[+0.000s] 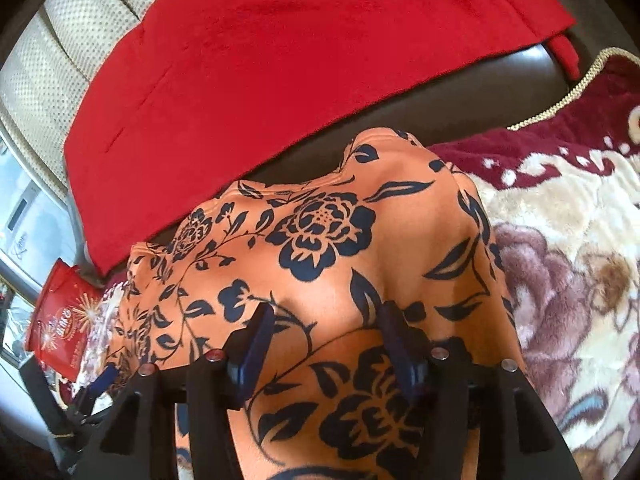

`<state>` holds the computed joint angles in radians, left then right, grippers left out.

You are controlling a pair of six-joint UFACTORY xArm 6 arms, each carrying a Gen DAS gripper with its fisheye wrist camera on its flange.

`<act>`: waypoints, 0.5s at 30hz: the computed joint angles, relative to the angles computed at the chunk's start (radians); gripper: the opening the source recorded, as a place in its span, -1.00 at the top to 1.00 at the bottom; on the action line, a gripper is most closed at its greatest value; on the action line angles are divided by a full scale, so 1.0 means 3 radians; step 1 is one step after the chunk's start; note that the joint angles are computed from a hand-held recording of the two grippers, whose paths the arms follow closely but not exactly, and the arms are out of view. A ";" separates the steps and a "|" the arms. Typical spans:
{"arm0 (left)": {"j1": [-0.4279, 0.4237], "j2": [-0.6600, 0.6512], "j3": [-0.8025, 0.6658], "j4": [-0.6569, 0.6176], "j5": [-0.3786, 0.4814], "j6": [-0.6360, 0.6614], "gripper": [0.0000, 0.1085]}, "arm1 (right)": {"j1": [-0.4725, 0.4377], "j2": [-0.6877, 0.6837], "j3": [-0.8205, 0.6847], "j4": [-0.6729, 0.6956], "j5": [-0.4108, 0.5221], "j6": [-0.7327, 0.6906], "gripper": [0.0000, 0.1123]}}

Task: Fold small clothes

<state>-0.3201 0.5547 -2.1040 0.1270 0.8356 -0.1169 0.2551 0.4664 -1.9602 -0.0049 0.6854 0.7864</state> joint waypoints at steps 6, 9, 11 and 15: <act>-0.0020 0.0087 -0.0250 0.0089 0.0412 -0.0319 -0.87 | 0.0010 -0.0392 0.0498 0.0178 -0.0113 -0.0028 -0.04; -0.0040 0.0191 -0.0604 0.0064 0.0742 -0.0128 -0.87 | 0.0023 -0.0689 0.0883 0.0280 -0.0273 -0.0025 -0.04; -0.0046 0.0048 -0.0417 0.0090 0.0559 -0.0073 -0.87 | 0.0031 -0.0928 0.1215 0.0434 -0.0504 -0.0055 -0.04; -0.0022 -0.0262 0.0007 -0.0025 0.0120 -0.0151 -0.87 | 0.0043 -0.1227 0.1570 0.0300 -0.0719 0.0051 -0.05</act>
<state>-0.3267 0.4760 -2.1019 0.1196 0.8716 -0.1621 0.2679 0.0982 -1.4893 0.0852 0.4698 0.8016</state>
